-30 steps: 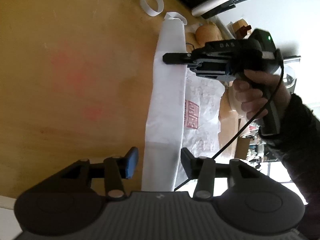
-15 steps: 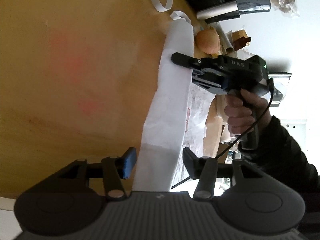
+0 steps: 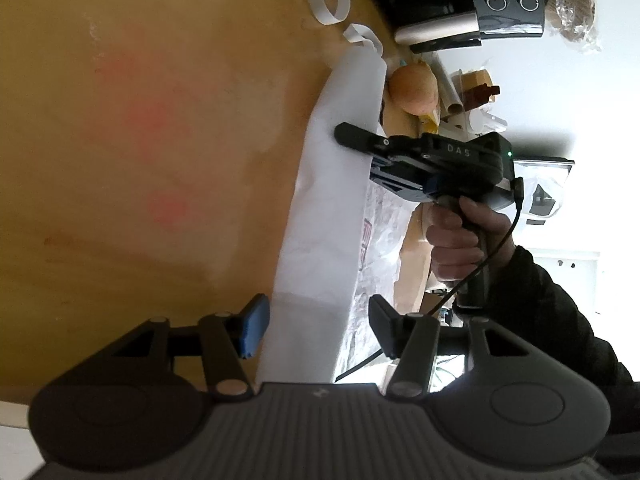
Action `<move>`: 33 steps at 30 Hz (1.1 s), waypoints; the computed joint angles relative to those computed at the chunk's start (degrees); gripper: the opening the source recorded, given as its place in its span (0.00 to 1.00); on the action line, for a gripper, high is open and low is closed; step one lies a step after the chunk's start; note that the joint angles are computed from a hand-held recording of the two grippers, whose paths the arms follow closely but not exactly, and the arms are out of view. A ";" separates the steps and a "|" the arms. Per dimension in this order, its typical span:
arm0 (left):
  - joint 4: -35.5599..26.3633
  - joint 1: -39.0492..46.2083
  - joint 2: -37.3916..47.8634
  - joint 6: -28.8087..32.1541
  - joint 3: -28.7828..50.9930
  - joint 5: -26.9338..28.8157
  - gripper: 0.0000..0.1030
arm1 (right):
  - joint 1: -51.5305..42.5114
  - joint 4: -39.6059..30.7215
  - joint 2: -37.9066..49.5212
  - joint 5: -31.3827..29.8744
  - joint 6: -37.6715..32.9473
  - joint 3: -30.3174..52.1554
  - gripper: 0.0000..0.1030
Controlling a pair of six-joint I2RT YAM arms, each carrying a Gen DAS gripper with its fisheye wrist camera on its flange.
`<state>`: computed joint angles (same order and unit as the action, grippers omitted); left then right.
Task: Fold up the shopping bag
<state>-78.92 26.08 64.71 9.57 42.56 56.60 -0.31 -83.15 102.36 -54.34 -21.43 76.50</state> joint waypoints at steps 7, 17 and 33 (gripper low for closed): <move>-1.27 0.69 1.39 1.91 -0.23 -0.18 0.57 | 0.32 -0.08 0.25 -0.20 -0.76 0.22 0.02; 4.15 -3.27 1.68 -1.77 -3.83 -0.22 0.63 | -0.27 -1.28 0.30 -0.76 -1.86 0.36 0.02; 8.64 -8.22 0.21 -9.07 -4.59 0.32 0.26 | -0.47 -1.68 0.12 -0.82 -1.86 0.18 0.02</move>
<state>-70.28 17.86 64.92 0.50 37.98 56.92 -0.78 -84.83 102.48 -55.16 -23.30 76.69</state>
